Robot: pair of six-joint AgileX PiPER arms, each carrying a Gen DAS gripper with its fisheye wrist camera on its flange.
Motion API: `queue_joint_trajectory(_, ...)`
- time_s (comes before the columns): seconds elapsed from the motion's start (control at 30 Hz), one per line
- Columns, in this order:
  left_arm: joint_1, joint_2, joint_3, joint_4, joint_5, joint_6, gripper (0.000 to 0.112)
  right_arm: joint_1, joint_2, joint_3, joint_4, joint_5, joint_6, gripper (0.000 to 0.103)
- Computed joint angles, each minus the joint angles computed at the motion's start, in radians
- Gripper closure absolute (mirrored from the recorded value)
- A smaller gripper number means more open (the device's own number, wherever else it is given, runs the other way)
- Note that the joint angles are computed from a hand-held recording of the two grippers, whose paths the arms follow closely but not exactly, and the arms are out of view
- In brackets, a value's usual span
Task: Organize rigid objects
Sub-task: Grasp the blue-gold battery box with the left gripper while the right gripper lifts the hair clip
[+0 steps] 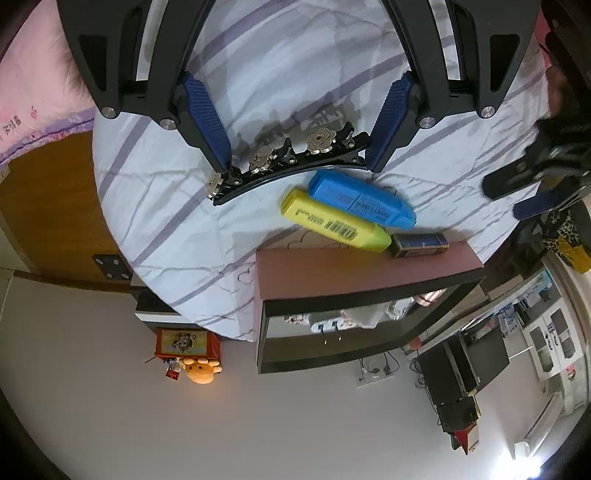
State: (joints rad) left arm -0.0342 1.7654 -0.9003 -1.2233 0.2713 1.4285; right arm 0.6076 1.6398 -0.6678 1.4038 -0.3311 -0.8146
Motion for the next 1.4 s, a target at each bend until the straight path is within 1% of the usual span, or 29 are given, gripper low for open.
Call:
queue_joint_trajectory(0.1,-0.040,0.053,-0.071,0.164,-0.032,-0.203,0.009,-0.041,0.009,-0.032,-0.006,0.016,-0.037,0.027)
queue_joint_trajectory(0.13,-0.058,0.074,-0.096,0.241,-0.050,-0.289,0.009,-0.055,0.012,-0.044,-0.017,0.022,-0.041,0.027)
queue_joint_trajectory(0.2,-0.081,0.114,-0.146,0.381,-0.059,-0.444,0.009,-0.089,0.023,-0.068,-0.047,0.049,-0.038,0.027)
queue_joint_trajectory(0.3,-0.103,0.163,-0.211,0.528,-0.045,-0.607,0.009,-0.138,0.050,-0.105,-0.147,0.089,0.025,0.027)
queue_joint_trajectory(0.37,-0.120,0.200,-0.255,0.603,-0.040,-0.694,0.009,-0.162,0.066,-0.117,-0.241,0.112,0.107,0.027)
queue_joint_trajectory(0.4,-0.126,0.219,-0.280,0.664,-0.034,-0.762,0.009,-0.176,0.077,-0.125,-0.272,0.130,0.134,0.027)
queue_joint_trajectory(0.43,-0.130,0.232,-0.297,0.693,-0.027,-0.797,0.009,-0.183,0.080,-0.125,-0.317,0.135,0.175,0.027)
queue_joint_trajectory(0.5,-0.130,0.258,-0.326,0.724,-0.011,-0.837,0.009,-0.203,0.087,-0.127,-0.458,0.155,0.306,0.027)
queue_joint_trajectory(0.53,-0.134,0.274,-0.342,0.769,-0.007,-0.889,0.009,-0.210,0.088,-0.127,-0.538,0.161,0.382,0.027)
queue_joint_trajectory(0.57,-0.137,0.289,-0.357,0.822,-0.005,-0.949,0.009,-0.212,0.088,-0.126,-0.578,0.159,0.419,0.027)
queue_joint_trajectory(0.67,-0.153,0.309,-0.373,0.914,-0.021,-1.034,0.009,-0.220,0.091,-0.128,-0.658,0.165,0.489,0.027)
queue_joint_trajectory(0.7,-0.159,0.314,-0.380,0.961,-0.020,-1.082,0.009,-0.223,0.095,-0.132,-0.657,0.172,0.486,0.027)
queue_joint_trajectory(0.73,-0.161,0.315,-0.379,0.976,-0.024,-1.100,0.009,-0.224,0.104,-0.141,-0.616,0.183,0.442,0.027)
queue_joint_trajectory(0.77,-0.162,0.315,-0.379,0.983,-0.025,-1.108,0.009,-0.222,0.109,-0.144,-0.600,0.184,0.425,0.027)
queue_joint_trajectory(0.8,-0.157,0.312,-0.374,0.954,-0.027,-1.076,0.009,-0.221,0.110,-0.145,-0.598,0.185,0.424,0.027)
queue_joint_trajectory(0.83,-0.152,0.309,-0.367,0.904,-0.032,-1.026,0.010,-0.219,0.110,-0.146,-0.559,0.188,0.385,0.027)
queue_joint_trajectory(0.87,-0.150,0.305,-0.360,0.894,-0.038,-1.015,0.011,-0.215,0.109,-0.145,-0.523,0.184,0.350,0.027)
queue_joint_trajectory(0.9,-0.150,0.300,-0.348,0.904,-0.051,-1.025,0.012,-0.215,0.106,-0.142,-0.527,0.182,0.355,0.027)
queue_joint_trajectory(0.93,-0.146,0.293,-0.337,0.875,-0.057,-0.994,0.015,-0.215,0.104,-0.138,-0.553,0.184,0.381,0.027)
queue_joint_trajectory(0.97,-0.139,0.286,-0.325,0.828,-0.064,-0.947,0.020,-0.214,0.103,-0.136,-0.546,0.186,0.373,0.027)
queue_joint_trajectory(1.0,-0.134,0.280,-0.316,0.812,-0.069,-0.926,0.022,-0.216,0.102,-0.134,-0.546,0.190,0.373,0.027)
queue_joint_trajectory(1.03,-0.129,0.274,-0.307,0.789,-0.073,-0.898,0.028,-0.217,0.101,-0.132,-0.527,0.200,0.354,0.027)
queue_joint_trajectory(1.07,-0.121,0.271,-0.303,0.742,-0.073,-0.845,0.029,-0.216,0.099,-0.128,-0.530,0.202,0.360,0.027)
queue_joint_trajectory(1.1,-0.113,0.270,-0.301,0.673,-0.066,-0.770,0.029,-0.214,0.096,-0.123,-0.529,0.203,0.363,0.027)
queue_joint_trajectory(1.17,-0.109,0.260,-0.288,0.638,-0.065,-0.718,0.029,-0.209,0.090,-0.107,-0.498,0.201,0.340,0.027)
queue_joint_trajectory(1.23,-0.103,0.247,-0.270,0.584,-0.060,-0.647,0.029,-0.206,0.079,-0.089,-0.515,0.196,0.367,0.027)
queue_joint_trajectory(1.27,-0.095,0.238,-0.256,0.526,-0.052,-0.579,0.029,-0.206,0.075,-0.082,-0.493,0.202,0.344,0.027)
queue_joint_trajectory(1.37,-0.079,0.214,-0.227,0.501,-0.042,-0.529,0.029,-0.204,0.064,-0.064,-0.376,0.203,0.220,0.027)
queue_joint_trajectory(1.4,-0.068,0.200,-0.208,0.457,-0.036,-0.472,0.029,-0.207,0.063,-0.060,-0.383,0.204,0.225,0.027)
